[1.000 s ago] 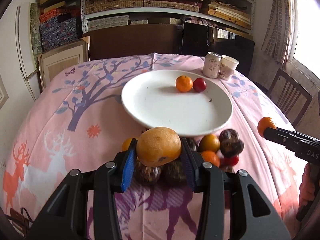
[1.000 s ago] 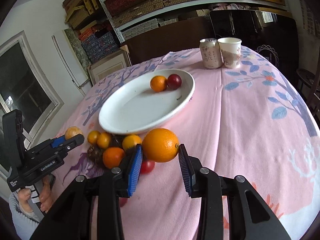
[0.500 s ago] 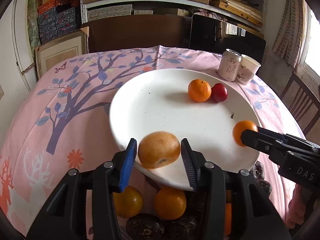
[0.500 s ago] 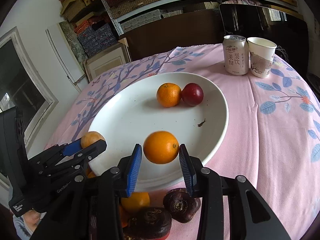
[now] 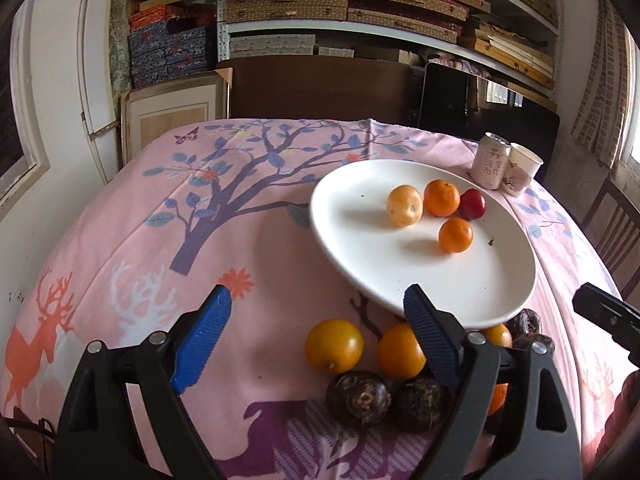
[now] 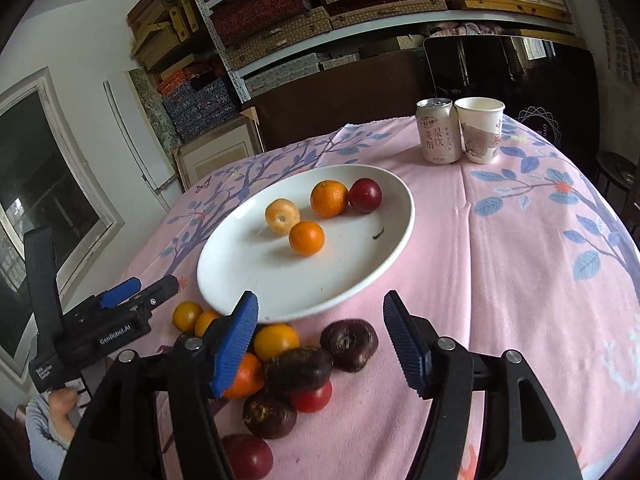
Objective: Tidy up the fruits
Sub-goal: 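Lower the yellow citrus onto the plate with the left tool while the right tool places its orange, then grasp a dark brown fruit with the left tool while the right tool grasps another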
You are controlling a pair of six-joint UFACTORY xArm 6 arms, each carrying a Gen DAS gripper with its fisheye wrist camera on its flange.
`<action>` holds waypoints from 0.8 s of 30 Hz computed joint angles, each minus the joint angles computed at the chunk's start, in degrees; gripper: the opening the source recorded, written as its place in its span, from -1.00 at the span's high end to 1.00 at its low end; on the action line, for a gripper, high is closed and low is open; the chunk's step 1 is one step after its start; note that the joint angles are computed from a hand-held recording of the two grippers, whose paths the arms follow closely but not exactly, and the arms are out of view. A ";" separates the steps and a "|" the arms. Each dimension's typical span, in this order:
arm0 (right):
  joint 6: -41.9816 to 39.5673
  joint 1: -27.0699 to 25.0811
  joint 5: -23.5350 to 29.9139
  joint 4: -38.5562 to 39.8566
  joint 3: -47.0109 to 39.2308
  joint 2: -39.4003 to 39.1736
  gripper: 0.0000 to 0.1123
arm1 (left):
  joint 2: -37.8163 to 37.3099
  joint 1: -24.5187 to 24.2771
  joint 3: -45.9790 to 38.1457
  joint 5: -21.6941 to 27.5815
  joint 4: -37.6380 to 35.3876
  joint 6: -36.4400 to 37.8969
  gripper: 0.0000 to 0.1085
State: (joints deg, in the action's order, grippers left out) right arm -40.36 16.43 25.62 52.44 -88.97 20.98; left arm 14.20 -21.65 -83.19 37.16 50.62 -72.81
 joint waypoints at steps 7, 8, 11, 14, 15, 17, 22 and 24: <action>-6.96 -0.44 0.56 5.57 9.18 -6.14 -0.18 | -7.27 -1.09 9.69 2.84 0.97 -6.40 -0.67; -8.08 0.01 -0.01 5.52 10.05 -6.68 -0.18 | -8.05 -1.37 10.68 2.99 1.36 -7.18 -0.68; -9.04 1.63 -2.55 2.60 11.18 -6.85 -0.18 | -9.35 -2.06 12.39 2.84 1.95 -7.93 -0.69; -8.52 2.57 -4.46 0.05 11.78 -6.69 -0.18 | -9.64 -2.76 12.89 2.68 2.05 -7.20 -0.69; -8.25 2.65 -4.63 -0.36 11.56 -6.41 -0.18 | -9.60 -2.99 12.88 2.66 2.06 -6.74 -0.69; -8.26 2.68 -4.76 -0.61 11.31 -6.09 -0.18 | -9.02 -3.45 12.26 2.81 2.07 -5.72 -0.69; -8.98 3.03 -3.70 -1.35 9.70 -4.74 -0.01 | -8.04 -4.24 11.08 4.08 1.76 -4.09 -0.72; -8.75 3.24 -3.65 -2.03 8.94 -4.08 0.04 | -7.96 -4.23 10.96 4.42 1.40 -4.00 -0.75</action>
State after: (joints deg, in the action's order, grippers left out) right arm -49.11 19.67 21.97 50.41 -80.03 16.90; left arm 6.24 -25.88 -72.23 41.57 52.02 -76.82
